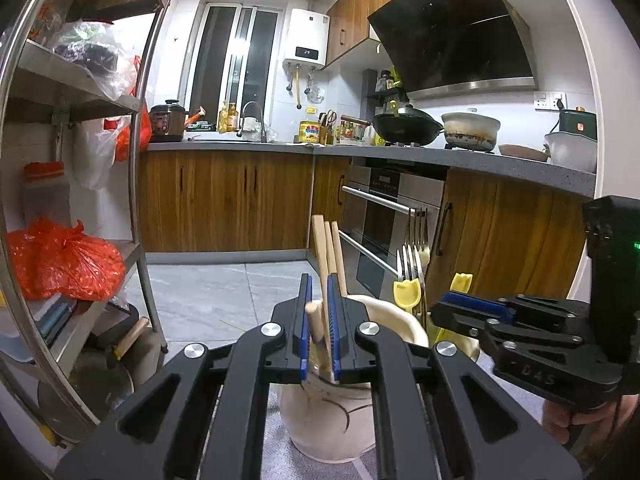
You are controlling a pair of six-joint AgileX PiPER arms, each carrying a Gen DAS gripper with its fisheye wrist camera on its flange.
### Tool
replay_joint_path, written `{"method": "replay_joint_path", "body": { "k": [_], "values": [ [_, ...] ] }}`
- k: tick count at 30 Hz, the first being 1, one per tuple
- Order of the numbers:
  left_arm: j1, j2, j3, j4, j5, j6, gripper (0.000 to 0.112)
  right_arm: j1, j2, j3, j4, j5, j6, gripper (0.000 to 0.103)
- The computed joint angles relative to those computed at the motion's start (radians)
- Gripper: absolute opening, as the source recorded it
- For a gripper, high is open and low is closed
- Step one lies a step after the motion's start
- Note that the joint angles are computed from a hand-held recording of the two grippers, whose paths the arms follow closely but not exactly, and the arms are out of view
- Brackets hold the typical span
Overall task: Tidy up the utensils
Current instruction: 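Open both tools to release the utensils and withdraw from the holder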
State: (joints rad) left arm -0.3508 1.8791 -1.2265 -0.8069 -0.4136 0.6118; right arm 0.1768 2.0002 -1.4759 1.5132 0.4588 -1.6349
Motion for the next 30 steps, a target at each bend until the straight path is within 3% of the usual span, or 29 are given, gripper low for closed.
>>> {"method": "replay_joint_path", "body": {
  "k": [4,5,7,15,17,21,24,29,30],
  "values": [
    [-0.023,-0.038,0.021,-0.089,-0.017,0.095,0.010,-0.025,-0.074,0.082,0.031,0.010,-0.028,0.018],
    [-0.028,-0.051,0.032,-0.107,-0.024,0.113,0.014,-0.030,-0.087,0.096,0.036,0.012,-0.032,0.018],
    [-0.044,-0.080,0.052,-0.154,-0.047,0.156,0.035,-0.038,-0.125,0.140,0.060,0.011,-0.048,0.018],
    [-0.120,-0.205,0.148,-0.295,-0.112,0.304,0.062,-0.080,-0.216,0.272,0.099,0.038,-0.065,0.018],
    [-0.152,-0.228,0.174,-0.338,-0.129,0.348,0.068,-0.097,-0.230,0.294,0.100,0.042,-0.052,0.031],
    [-0.206,-0.254,0.220,-0.390,-0.153,0.381,0.082,-0.125,-0.263,0.353,0.146,0.052,-0.095,0.043],
    [-0.236,-0.262,0.250,-0.429,-0.166,0.383,0.091,-0.151,-0.281,0.400,0.188,0.061,-0.148,0.063],
    [-0.261,-0.263,0.294,-0.435,-0.160,0.314,0.096,-0.171,-0.294,0.440,0.215,0.054,-0.198,0.088],
    [-0.269,-0.258,0.300,-0.439,-0.162,0.308,0.096,-0.176,-0.295,0.446,0.223,0.061,-0.208,0.089]
  ]
}}
